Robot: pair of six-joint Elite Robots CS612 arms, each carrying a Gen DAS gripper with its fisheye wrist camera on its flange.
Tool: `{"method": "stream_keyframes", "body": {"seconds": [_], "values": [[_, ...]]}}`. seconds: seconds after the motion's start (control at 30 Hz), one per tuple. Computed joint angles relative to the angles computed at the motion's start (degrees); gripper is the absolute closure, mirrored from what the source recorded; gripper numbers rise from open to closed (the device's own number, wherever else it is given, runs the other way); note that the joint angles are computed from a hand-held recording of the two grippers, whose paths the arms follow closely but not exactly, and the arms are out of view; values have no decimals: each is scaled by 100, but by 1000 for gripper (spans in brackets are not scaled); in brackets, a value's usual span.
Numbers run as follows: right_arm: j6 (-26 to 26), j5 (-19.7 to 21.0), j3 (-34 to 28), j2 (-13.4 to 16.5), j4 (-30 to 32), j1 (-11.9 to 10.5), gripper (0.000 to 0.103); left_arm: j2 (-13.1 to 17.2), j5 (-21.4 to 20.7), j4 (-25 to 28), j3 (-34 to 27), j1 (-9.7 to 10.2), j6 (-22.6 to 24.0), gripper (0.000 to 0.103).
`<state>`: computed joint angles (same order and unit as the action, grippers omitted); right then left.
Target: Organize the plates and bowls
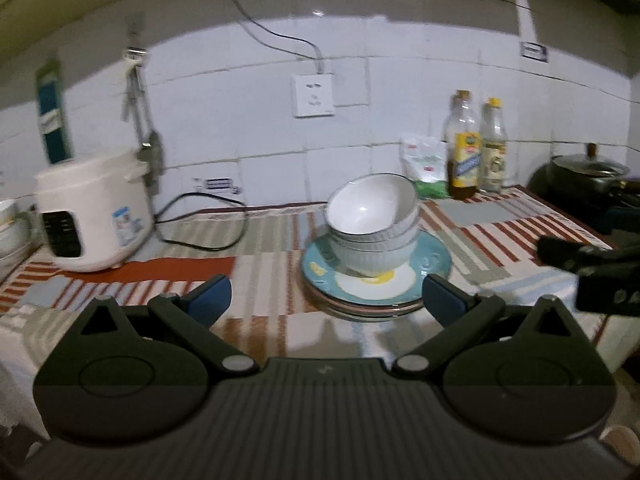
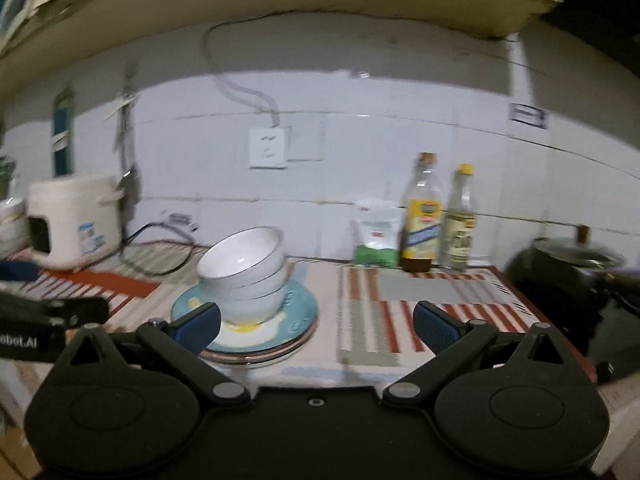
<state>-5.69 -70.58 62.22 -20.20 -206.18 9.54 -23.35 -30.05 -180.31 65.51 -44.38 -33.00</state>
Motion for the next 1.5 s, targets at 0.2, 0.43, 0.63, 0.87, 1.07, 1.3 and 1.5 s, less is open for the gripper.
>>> {"method": "stream_keyframes", "body": {"seconds": [0.2,0.43,0.63,0.87,1.07,1.3,1.5], "values": [[275,19,372,-210,-45,-45,0,-141,265,362,219,-85,-836,0],[84,120,671,-319,-244,-81,0,-88,303,204,175,-175,-160,0],[455,344,781,-262,-703,-173,0,-132,220,525,238,-204,-650,0],[0,-344,867,-232,-973,-63,0,-75,347,700,228,-209,-952,0],[-250,-626,829,-188,-902,24,0,25,418,701,121,-210,-766,0],[-296,-695,831,-193,-758,24,0,96,370,889,-11,-194,-716,0],[-157,-725,871,-207,-814,-8,0,150,436,930,-91,-201,-745,0]]}}
